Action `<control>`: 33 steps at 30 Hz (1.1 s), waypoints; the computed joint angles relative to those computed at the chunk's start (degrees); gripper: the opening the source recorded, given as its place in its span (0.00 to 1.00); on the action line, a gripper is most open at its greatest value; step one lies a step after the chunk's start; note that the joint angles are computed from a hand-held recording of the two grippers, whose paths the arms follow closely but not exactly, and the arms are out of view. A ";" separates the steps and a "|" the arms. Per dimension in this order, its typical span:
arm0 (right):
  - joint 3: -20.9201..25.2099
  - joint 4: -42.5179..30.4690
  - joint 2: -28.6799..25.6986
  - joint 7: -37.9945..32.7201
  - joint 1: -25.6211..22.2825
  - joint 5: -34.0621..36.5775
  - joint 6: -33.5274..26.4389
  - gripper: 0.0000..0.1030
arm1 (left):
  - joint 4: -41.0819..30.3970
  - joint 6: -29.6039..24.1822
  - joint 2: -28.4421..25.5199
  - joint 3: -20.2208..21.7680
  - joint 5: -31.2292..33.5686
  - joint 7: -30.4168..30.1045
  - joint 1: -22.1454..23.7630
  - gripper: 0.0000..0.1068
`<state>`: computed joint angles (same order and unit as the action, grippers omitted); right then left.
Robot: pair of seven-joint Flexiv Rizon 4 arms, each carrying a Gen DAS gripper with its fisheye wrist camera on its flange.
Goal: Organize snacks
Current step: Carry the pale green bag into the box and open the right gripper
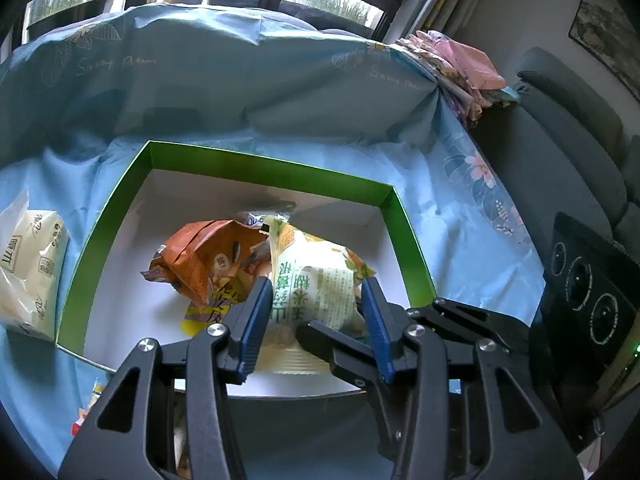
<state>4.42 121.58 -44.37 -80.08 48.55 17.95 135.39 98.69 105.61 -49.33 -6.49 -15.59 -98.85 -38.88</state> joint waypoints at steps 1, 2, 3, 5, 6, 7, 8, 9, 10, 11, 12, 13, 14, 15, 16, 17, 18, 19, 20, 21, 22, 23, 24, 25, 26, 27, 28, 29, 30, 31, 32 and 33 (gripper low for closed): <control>-0.08 -0.03 0.01 0.01 0.05 0.15 -0.26 0.24 | -0.12 -0.13 -0.10 0.02 -0.01 0.00 0.01 0.42; -0.19 -0.13 0.03 0.03 0.08 0.26 -0.56 0.24 | -0.23 -0.27 -0.16 0.06 -0.04 -0.01 -0.02 0.42; -0.27 -0.10 0.09 0.04 0.25 0.52 -0.73 0.24 | -0.40 -0.41 -0.25 0.20 -0.10 -0.03 -0.14 0.42; -0.38 -0.14 0.14 0.12 0.33 0.71 -1.05 0.24 | -0.68 -0.74 -0.33 0.61 -0.25 -0.07 -0.50 0.42; -0.41 -0.15 0.14 0.20 0.33 0.76 -1.17 0.24 | -0.77 -0.89 -0.35 0.85 -0.31 -0.08 -0.71 0.42; -0.53 -0.18 0.16 0.20 0.47 0.95 -1.31 0.24 | -0.82 -1.02 -0.34 1.04 -0.35 -0.10 -0.86 0.42; -0.70 -0.28 0.23 0.19 0.67 1.16 -1.58 0.24 | -1.01 -1.28 -0.37 1.22 -0.42 -0.10 -0.99 0.42; -0.86 -0.35 0.25 0.18 0.83 1.35 -1.79 0.24 | -1.11 -1.46 -0.38 1.42 -0.47 -0.13 -1.15 0.42; -0.96 -0.36 0.25 0.16 0.95 1.49 -1.86 0.24 | -1.12 -1.50 -0.39 1.55 -0.50 -0.22 -1.26 0.42; -1.08 -0.38 0.26 0.14 1.10 1.68 -1.94 0.24 | -1.25 -1.70 -0.44 1.64 -0.52 -0.25 -1.33 0.42; -1.15 -0.42 0.26 0.18 1.16 1.80 -2.14 0.24 | -1.34 -1.82 -0.47 1.80 -0.56 -0.31 -1.45 0.42; -1.16 -0.44 0.27 0.22 1.20 1.83 -2.22 0.24 | -1.42 -1.89 -0.51 1.85 -0.54 -0.37 -1.50 0.42; -1.18 -0.42 0.30 0.27 1.21 1.85 -2.30 0.24 | -1.43 -1.90 -0.51 1.87 -0.49 -0.42 -1.50 0.42; -1.09 -0.38 0.31 0.40 1.09 1.78 -2.28 0.24 | -1.51 -2.00 -0.55 1.79 -0.44 -0.45 -1.42 0.42; -0.99 -0.27 0.33 0.52 0.96 1.68 -2.18 0.24 | -1.59 -2.07 -0.59 1.85 -0.43 -0.51 -1.48 0.42; -1.01 -0.24 0.34 0.57 0.99 1.72 -2.19 0.24 | -1.60 -2.08 -0.59 1.86 -0.38 -0.56 -1.48 0.42; -1.05 -0.23 0.35 0.60 1.00 1.72 -2.20 0.24 | -1.69 -2.23 -0.61 1.96 -0.42 -0.62 -1.55 0.42; -1.03 -0.21 0.39 0.68 0.94 1.68 -2.30 0.24 | -1.78 -2.35 -0.65 1.98 -0.38 -0.64 -1.53 0.42; -0.96 -0.16 0.35 0.80 0.85 1.61 -2.23 0.24 | -1.86 -2.52 -0.69 2.00 -0.35 -0.66 -1.51 0.42; -0.94 -0.16 0.36 0.93 0.75 1.57 -2.34 0.24 | -2.01 -2.86 -0.72 2.20 -0.45 -0.74 -1.66 0.43; -0.93 -0.20 0.40 1.07 0.70 1.49 -2.57 0.24 | -2.14 -3.07 -0.76 2.32 -0.48 -0.84 -1.74 0.43; -0.84 -0.17 0.41 1.27 0.50 1.32 -2.62 0.24 | -2.27 -3.32 -0.79 2.56 -0.56 -0.97 -1.93 0.43; -0.80 -0.15 0.42 1.48 0.38 1.24 -2.76 0.24 | -2.45 -3.65 -0.83 2.84 -0.62 -1.08 -2.15 0.43; -0.88 -0.14 0.46 1.62 0.40 1.28 -2.90 0.24 | -2.72 -4.12 -0.89 3.24 -0.73 -1.21 -2.46 0.44; -0.92 -0.11 0.51 1.77 0.40 1.28 -3.08 0.25 | -2.90 -4.55 -0.92 3.34 -0.71 -1.30 -2.50 0.44; -0.63 -0.14 0.51 2.14 -0.03 0.79 -3.27 0.25 | -3.17 -5.20 -0.95 3.32 -0.65 -1.37 -2.43 0.44; -0.20 -0.05 0.49 2.59 -0.61 0.10 -3.22 0.27 | -3.39 -5.74 -0.97 3.16 -0.49 -1.41 -2.20 0.45; 0.10 0.01 0.45 2.98 -1.01 -0.44 -3.12 0.30 | -3.66 -6.23 -1.00 3.15 -0.33 -1.51 -2.13 0.45; -0.08 0.02 0.50 3.08 -0.84 -0.42 -3.23 0.30 | -3.81 -6.59 -0.98 3.30 -0.17 -1.67 -2.17 0.45; -0.37 0.03 0.54 3.07 -0.44 -0.16 -3.30 0.31 | -3.89 -6.78 -0.94 3.55 0.01 -1.88 -2.32 0.45; -0.58 0.02 0.56 3.08 -0.22 0.00 -3.31 0.31 | -4.00 -7.00 -0.90 3.83 0.18 -2.05 -2.49 0.45; -0.52 0.07 0.52 3.25 -0.32 -0.07 -3.15 0.31 | -4.09 -7.19 -0.89 3.95 0.37 -2.22 -2.53 0.45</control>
